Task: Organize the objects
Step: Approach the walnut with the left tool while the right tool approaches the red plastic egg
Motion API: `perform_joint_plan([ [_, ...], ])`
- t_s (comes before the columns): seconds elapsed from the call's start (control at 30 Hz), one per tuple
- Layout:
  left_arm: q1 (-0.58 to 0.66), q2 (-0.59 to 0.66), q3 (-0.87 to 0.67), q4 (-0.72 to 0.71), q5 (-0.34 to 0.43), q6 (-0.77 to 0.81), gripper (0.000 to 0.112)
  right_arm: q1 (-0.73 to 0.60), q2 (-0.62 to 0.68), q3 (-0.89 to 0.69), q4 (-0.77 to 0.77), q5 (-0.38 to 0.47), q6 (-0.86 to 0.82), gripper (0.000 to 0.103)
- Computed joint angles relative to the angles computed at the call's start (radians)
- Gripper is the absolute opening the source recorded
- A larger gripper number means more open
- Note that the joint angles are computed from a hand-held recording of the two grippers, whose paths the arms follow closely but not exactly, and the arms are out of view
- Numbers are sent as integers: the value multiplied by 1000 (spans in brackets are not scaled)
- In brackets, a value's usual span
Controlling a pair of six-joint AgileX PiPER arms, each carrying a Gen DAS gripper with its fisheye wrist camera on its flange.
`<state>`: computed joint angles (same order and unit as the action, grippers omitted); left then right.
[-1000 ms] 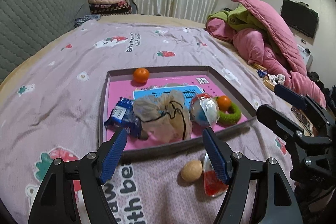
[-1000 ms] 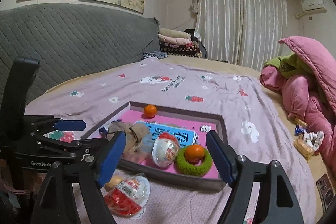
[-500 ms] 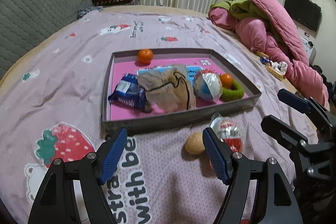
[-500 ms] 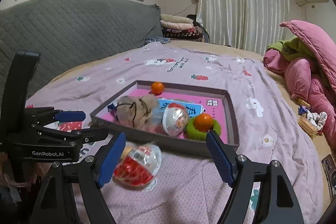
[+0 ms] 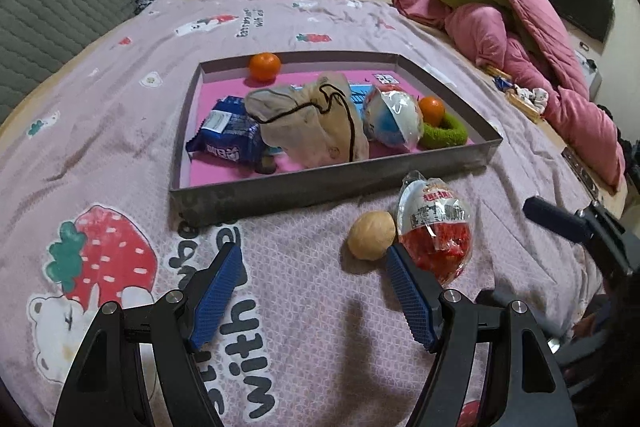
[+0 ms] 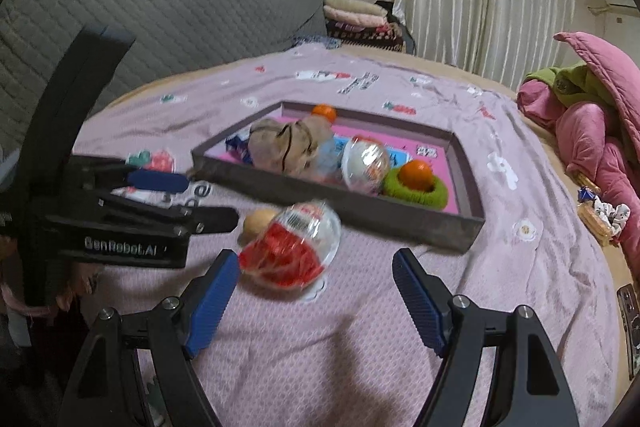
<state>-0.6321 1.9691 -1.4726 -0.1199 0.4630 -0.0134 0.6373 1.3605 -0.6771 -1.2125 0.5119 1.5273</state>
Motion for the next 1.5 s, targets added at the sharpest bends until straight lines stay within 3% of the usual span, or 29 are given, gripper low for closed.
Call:
perform_joint_plan([
  [0.2,-7,27,-30,-20,20,24,76,38,53,-7,-6,30,2,78],
  [0.7,-34,100,-124,-5,84,27,76,16,158,-55,-28,9,6,78],
  [0.97,-44,147,-193,14,113,2,76,34,231,-87,-133,76,97,78],
  [1.17,-65,158,-213,61,112,-18,62,17,260,-103,-166,92,118,75],
  [1.5,-39,200,-299,-97,193,106,41,11,270,-102,-198,95,139,70],
])
